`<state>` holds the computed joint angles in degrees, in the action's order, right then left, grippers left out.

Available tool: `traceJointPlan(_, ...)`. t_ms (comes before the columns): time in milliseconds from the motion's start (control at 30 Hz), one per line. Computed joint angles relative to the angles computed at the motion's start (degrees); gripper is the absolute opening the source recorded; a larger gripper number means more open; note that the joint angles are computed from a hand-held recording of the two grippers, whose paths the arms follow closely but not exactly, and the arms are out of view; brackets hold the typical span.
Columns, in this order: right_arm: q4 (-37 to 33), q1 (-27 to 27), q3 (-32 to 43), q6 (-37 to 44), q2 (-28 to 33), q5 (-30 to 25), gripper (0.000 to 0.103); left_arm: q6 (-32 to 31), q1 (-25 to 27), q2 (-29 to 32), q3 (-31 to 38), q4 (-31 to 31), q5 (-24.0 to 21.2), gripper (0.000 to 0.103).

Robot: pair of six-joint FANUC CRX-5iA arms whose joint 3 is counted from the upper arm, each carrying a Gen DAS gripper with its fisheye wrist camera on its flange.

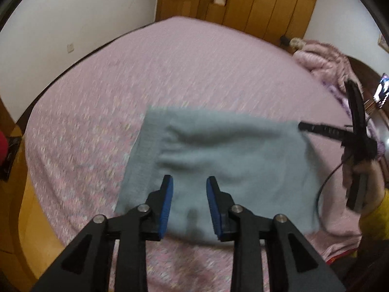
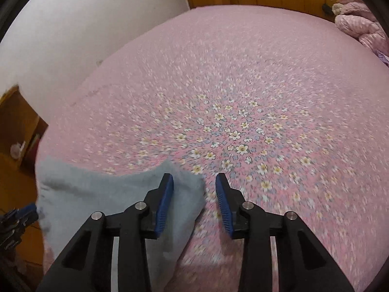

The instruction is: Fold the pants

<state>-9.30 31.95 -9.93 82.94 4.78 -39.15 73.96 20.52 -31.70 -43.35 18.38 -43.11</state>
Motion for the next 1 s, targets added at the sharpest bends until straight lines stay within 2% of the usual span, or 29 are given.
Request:
traceJointPlan(100, -1.1, 1.0, -2.6, 0.7, -4.1, 0.1, 0.038, 0.4, -1.6, 3.7, 1.9, 0.0, 3.1, 0.03)
traceJointPlan(200, -3.5, 2.2, -4.0, 3.1, -5.9, -0.5, 0.038, -2.4, -2.4, 8.7, 2.8, 3.2, 7.0, 0.03)
traceJointPlan(267, -2.9, 3.5, -4.7, 3.8, -5.7, -0.8, 0.038, 1.2, -3.0, 13.3, 5.6, 0.0, 8.9, 0.03)
traceJointPlan(367, 2.7, 6.1, -7.0, 0.1, -4.5, 1.2, 0.038, 4.0, -2.5, 17.0, 7.5, -3.7, 10.4, 0.026)
traceJointPlan(467, 5.6, 7.3, -9.8, -1.3, -5.3, 5.0, 0.038, 7.3, -4.0, 17.7, 8.8, -9.0, 11.8, 0.025)
traceJointPlan(600, 5.2, 8.1, -11.4, -2.1, -6.1, 6.0, 0.038, 7.6, -4.3, 16.0, 8.5, -10.0, 10.4, 0.026)
traceJointPlan(667, 3.0, 6.8, -10.0, 0.0, -5.7, 4.7, 0.038, 7.1, -3.6, 13.3, 7.1, -8.7, 8.8, 0.034)
traceJointPlan(733, 0.9, 5.2, -8.3, 1.4, -5.6, 2.3, 0.038, 4.7, -2.5, 9.4, 4.4, -5.7, 7.4, 0.049)
traceJointPlan(833, -2.7, 3.5, -6.7, 2.4, -6.7, -1.2, 0.038, 5.2, -2.0, 5.6, 2.5, -6.6, 5.0, 0.052)
traceJointPlan(900, -4.2, 3.1, -6.8, 2.5, -8.1, -2.3, 0.039, 8.0, -2.2, 3.7, 2.0, -9.5, 2.3, 0.052)
traceJointPlan(1000, -4.0, 3.2, -8.6, 2.0, -11.1, -3.2, 0.048, 9.0, -2.4, 2.1, 0.4, -10.6, 1.0, 0.053)
